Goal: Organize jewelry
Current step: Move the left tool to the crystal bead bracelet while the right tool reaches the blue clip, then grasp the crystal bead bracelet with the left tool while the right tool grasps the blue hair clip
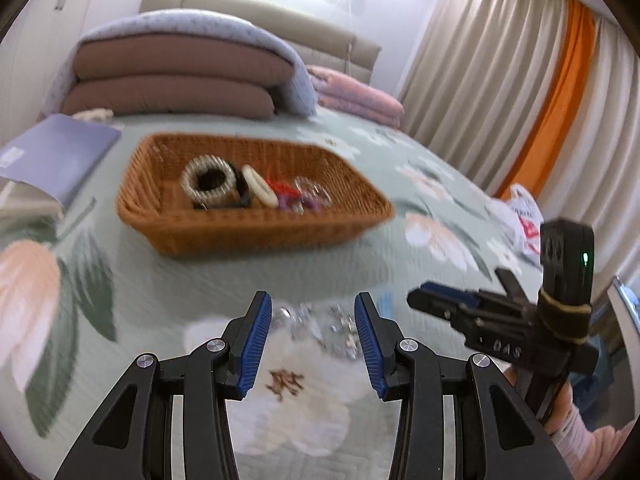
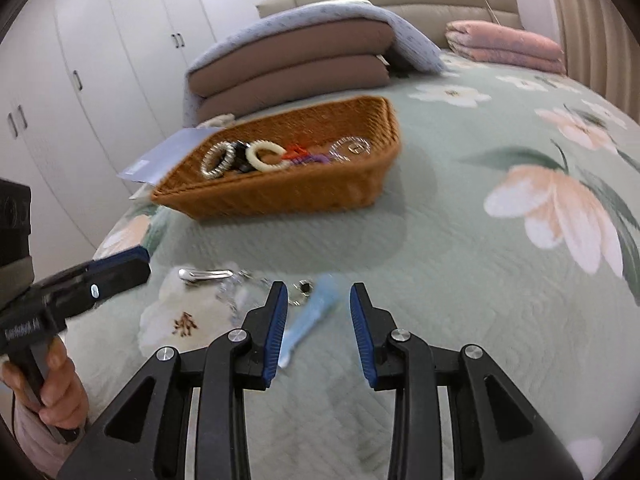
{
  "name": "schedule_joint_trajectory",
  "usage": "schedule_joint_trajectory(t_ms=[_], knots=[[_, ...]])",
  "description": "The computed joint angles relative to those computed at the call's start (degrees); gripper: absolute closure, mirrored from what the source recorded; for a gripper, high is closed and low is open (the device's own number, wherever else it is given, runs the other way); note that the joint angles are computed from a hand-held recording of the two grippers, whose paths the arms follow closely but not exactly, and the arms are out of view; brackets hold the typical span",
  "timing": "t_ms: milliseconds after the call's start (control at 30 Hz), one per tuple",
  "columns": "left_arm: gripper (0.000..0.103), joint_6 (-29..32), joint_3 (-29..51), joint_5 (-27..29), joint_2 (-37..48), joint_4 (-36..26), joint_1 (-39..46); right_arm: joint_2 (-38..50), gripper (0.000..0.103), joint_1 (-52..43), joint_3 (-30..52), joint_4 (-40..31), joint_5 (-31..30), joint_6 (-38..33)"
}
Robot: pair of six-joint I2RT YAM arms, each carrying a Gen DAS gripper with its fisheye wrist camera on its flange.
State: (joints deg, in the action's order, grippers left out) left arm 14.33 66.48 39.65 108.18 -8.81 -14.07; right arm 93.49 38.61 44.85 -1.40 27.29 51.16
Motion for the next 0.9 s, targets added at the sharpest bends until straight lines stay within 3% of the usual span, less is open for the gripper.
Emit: schedule_joint_trajectory(t_ms=[167, 300, 533, 733, 800, 900], knots=[[0.059, 6.2, 0.4, -0.3, 2.8, -1.5, -3.0, 2.0, 0.067, -0.6, 1.3, -1.1, -1.4, 0.2], [0.059, 10.4, 3.7, -4.9, 7.0, -5.1, -6.1, 3.8, 0.067, -1.0, 3.2, -3.4, -2.4, 0.4], [0.059, 13.4, 5.2, -8.4, 8.8, -5.2, -9.7, 6.2, 0.067, -3.4, 6.0, -4.1, -6.0, -0.7], [0.059, 15.2, 6.7, -11.3, 10.2, -6.7, -11.4, 11.6, 0.068, -2.4, 13.3, -11.7, -3.3, -1.0], [0.072, 14.6, 6.0, -12.8, 9.9, -5.7, -11.7, 11.9, 0.071, -2.0, 13.7, -12.8, -2.5, -1.0], [0.082, 14.3, 5.3, -13.5, 9.4, -6.0, -11.2, 11.2, 0.073, -1.0, 13.6, -15.2, -0.8, -1.1]])
